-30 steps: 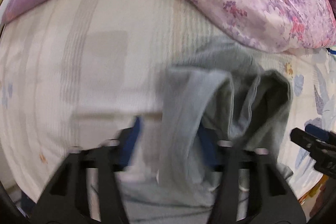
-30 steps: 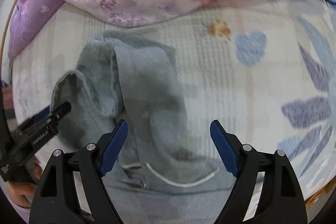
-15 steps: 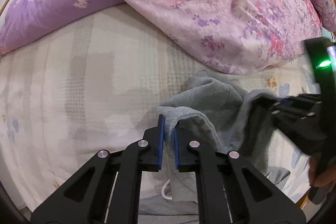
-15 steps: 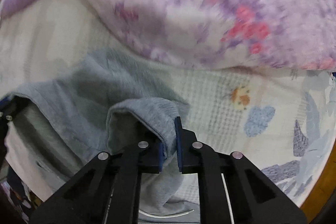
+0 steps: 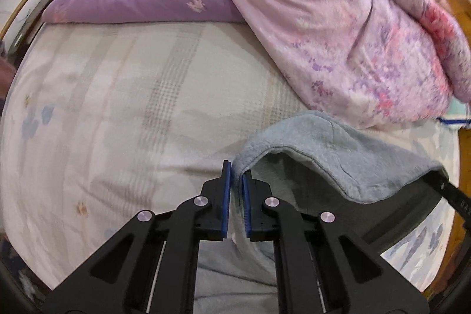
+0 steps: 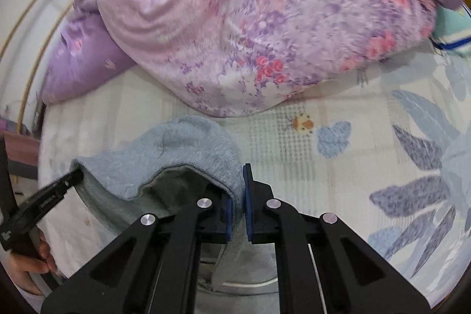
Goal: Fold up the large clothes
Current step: 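Grasp the grey hood with both tools and lift it, then fold the hood down over the hoodie front with both tools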
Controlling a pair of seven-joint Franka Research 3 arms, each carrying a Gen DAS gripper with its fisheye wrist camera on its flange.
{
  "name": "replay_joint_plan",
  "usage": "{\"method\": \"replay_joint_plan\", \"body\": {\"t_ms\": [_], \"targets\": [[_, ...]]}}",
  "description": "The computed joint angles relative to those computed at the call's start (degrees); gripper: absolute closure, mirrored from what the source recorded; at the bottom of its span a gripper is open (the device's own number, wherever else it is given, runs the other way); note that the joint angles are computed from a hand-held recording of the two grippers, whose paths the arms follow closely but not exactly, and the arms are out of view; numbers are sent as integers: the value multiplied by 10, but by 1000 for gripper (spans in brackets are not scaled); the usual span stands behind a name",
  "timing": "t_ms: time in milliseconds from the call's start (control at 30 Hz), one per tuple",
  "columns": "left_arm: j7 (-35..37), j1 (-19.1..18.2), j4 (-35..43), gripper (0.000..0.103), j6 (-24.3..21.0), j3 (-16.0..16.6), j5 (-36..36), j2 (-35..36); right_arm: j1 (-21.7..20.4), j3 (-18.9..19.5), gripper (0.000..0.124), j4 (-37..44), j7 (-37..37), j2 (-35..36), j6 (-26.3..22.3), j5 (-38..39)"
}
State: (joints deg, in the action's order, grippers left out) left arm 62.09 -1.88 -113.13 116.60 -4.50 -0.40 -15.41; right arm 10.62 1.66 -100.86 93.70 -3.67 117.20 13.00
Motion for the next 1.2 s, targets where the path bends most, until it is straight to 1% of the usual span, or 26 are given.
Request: {"method": "replay_joint_plan", "body": {"t_ms": [67, 133, 300, 333, 433, 600, 700, 767, 800, 867, 967, 1033, 1100, 1133, 1167, 1200], "targets": [[8, -6, -25, 95, 10, 0, -11, -36, 0, 0, 118, -38, 1, -43, 18, 10], [3, -11, -43, 95, 9, -5, -5, -67, -1, -1, 118, -65, -2, -75, 27, 20], [-23, -28, -91, 95, 7, -13, 5, -149, -4, 0, 118, -136, 3, -162, 39, 41], [-28, -32, -97, 95, 5, -15, 8, -160, -5, 1, 118, -159, 4, -189, 45, 44], [-43, -46, -128, 95, -1, -22, 18, -215, -6, 1, 118, -207, 7, -253, 42, 53], [-72, -76, -179, 95, -31, -28, 13, -295, -7, 5, 118, -288, 0, -346, 27, 57], [-94, -98, -206, 95, -58, -34, 1, -332, -8, 8, 118, -328, -2, -380, 0, 55], [-106, -112, -229, 95, -88, -41, -1, -357, -7, 7, 118, -362, -12, -407, -19, 55], [-113, -122, -246, 95, -101, -40, -9, -372, -9, 14, 118, -377, -18, -418, -34, 42], [-128, -136, -274, 95, -119, -38, -27, -392, -13, 17, 118, -407, -15, -435, -55, 38], [-151, -155, -330, 95, -130, -35, -52, -428, -20, 21, 118, -446, -8, -445, -91, 31], [-164, -168, -366, 95, -145, -31, -72, -445, -22, 26, 117, -474, -4, -444, -116, 24], [-171, -181, -393, 95, -159, -26, -91, -458, -27, 30, 113, -483, 14, -439, -139, 21], [-183, -184, -403, 95, -176, -24, -104, -464, -32, 29, 109, -485, 32, -438, -160, 24], [-199, -184, -417, 94, -180, -20, -122, -483, -36, 22, 106, -489, 47, -446, -174, 36], [-210, -184, -429, 86, -177, -15, -136, -503, -39, 14, 96, -493, 58, -457, -182, 48]]}}
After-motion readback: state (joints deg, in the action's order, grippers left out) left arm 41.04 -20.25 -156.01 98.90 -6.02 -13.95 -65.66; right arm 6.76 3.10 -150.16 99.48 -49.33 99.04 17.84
